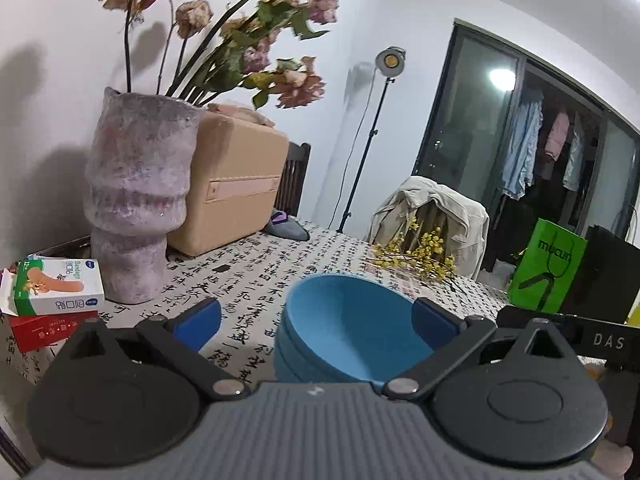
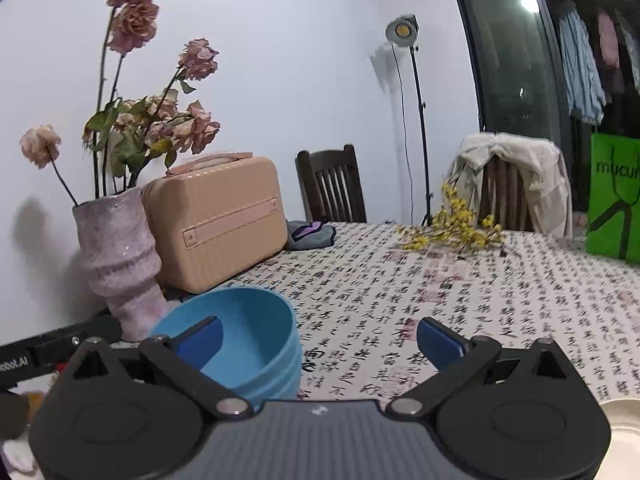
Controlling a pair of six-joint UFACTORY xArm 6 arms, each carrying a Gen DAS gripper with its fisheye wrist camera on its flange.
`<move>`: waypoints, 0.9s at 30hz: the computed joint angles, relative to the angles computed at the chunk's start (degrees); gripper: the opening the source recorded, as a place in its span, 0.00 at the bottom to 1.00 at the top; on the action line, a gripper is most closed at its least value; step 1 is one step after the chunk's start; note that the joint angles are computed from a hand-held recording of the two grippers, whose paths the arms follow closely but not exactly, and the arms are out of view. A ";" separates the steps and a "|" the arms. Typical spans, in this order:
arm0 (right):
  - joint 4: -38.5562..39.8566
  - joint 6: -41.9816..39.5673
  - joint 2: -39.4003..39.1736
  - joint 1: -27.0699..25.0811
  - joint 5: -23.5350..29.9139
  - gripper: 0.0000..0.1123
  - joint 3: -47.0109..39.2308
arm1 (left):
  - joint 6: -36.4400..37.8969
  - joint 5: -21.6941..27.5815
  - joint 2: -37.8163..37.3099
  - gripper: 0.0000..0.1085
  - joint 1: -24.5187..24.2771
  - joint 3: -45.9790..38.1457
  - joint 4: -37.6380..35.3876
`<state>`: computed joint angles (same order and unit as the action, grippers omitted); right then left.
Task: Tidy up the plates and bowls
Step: 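Move both open grippers back down to the rim of the bowl stack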
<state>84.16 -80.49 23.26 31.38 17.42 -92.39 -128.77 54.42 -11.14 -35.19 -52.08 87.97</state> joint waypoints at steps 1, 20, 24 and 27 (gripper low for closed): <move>-2.52 2.98 0.70 -0.07 0.53 0.92 -0.90 | -0.19 -0.58 -0.30 0.95 0.62 0.17 0.12; -28.16 35.68 12.04 -1.37 12.49 0.92 -17.82 | 1.93 -11.06 0.05 0.95 10.58 -1.39 -2.65; -32.31 40.42 14.20 -1.38 14.17 0.92 -21.01 | 2.91 -13.90 -0.16 0.95 12.43 -1.00 -4.66; -35.24 44.07 15.89 -1.54 16.26 0.92 -23.53 | 4.72 -15.90 0.09 0.95 13.81 -1.27 -7.28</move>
<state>48.92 -36.42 39.15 29.84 33.67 -115.92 -124.05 38.52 -11.05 -21.38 -53.36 80.69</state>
